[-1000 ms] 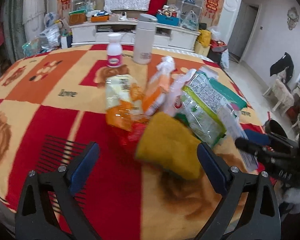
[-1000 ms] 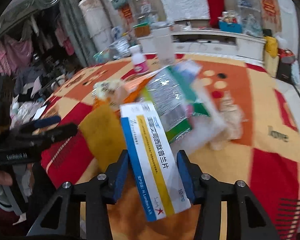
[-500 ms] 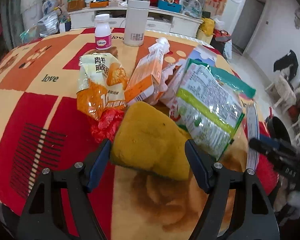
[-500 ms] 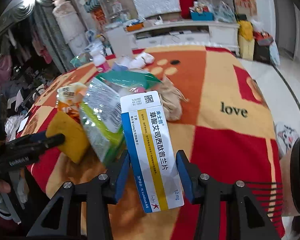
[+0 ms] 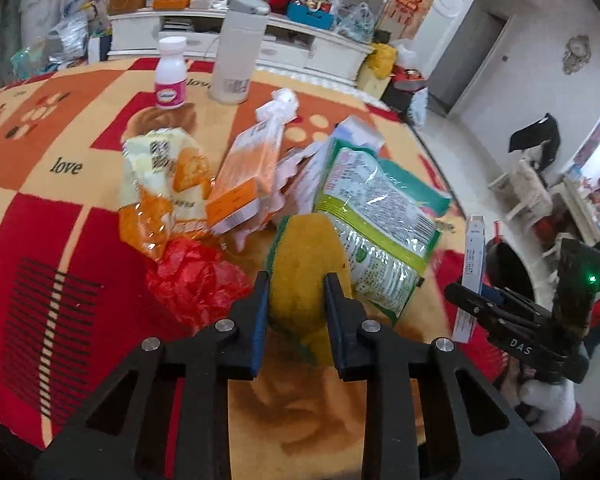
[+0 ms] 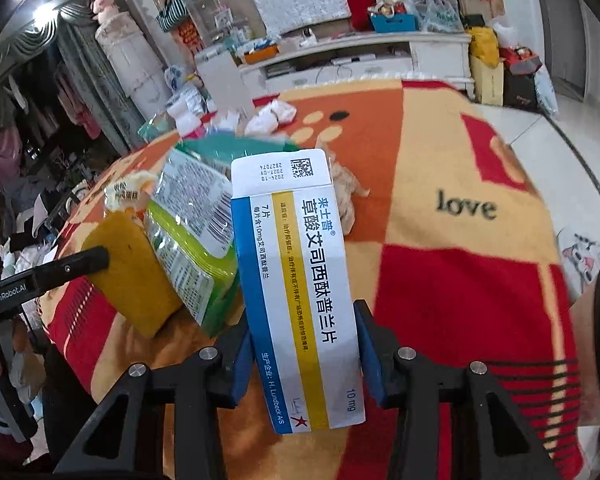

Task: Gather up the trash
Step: 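Carry the medicine box and sponge to the black bin and release both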

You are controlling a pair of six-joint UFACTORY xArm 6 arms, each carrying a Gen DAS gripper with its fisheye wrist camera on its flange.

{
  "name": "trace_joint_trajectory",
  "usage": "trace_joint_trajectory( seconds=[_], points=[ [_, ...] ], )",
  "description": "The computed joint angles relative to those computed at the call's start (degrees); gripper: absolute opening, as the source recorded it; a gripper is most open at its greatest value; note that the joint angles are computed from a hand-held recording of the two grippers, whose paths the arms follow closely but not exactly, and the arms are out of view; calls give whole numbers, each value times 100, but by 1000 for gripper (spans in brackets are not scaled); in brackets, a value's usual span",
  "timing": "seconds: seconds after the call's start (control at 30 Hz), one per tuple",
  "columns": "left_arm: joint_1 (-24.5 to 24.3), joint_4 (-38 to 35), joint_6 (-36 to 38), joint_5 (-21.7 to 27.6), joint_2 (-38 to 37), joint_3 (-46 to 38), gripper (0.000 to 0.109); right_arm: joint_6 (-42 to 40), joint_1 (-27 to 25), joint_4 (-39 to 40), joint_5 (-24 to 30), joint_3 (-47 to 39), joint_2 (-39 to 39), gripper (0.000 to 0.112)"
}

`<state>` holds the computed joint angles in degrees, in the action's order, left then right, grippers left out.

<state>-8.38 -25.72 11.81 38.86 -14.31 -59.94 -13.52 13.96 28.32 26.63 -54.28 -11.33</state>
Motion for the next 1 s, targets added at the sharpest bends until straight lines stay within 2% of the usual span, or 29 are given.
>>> trace_joint_trajectory(
  seconds=[0.27, 0.53, 0.8, 1.0],
  points=[
    [-342, -225, 399, 238, -159, -541, 23, 189, -404, -265, 31, 193, -464, 43],
    [-1016, -542, 638, 451, 402, -1477, 23, 297, -1000, -197, 80, 317, -585, 43],
    [-2089, -416, 508, 372, 1765, -2750, 23, 729, -1991, -649, 110, 450, -679, 43],
    [-2607, -420, 249, 506, 3002, -3961, 23, 956, -2877, -963, 261, 363, -505, 44]
  ],
)
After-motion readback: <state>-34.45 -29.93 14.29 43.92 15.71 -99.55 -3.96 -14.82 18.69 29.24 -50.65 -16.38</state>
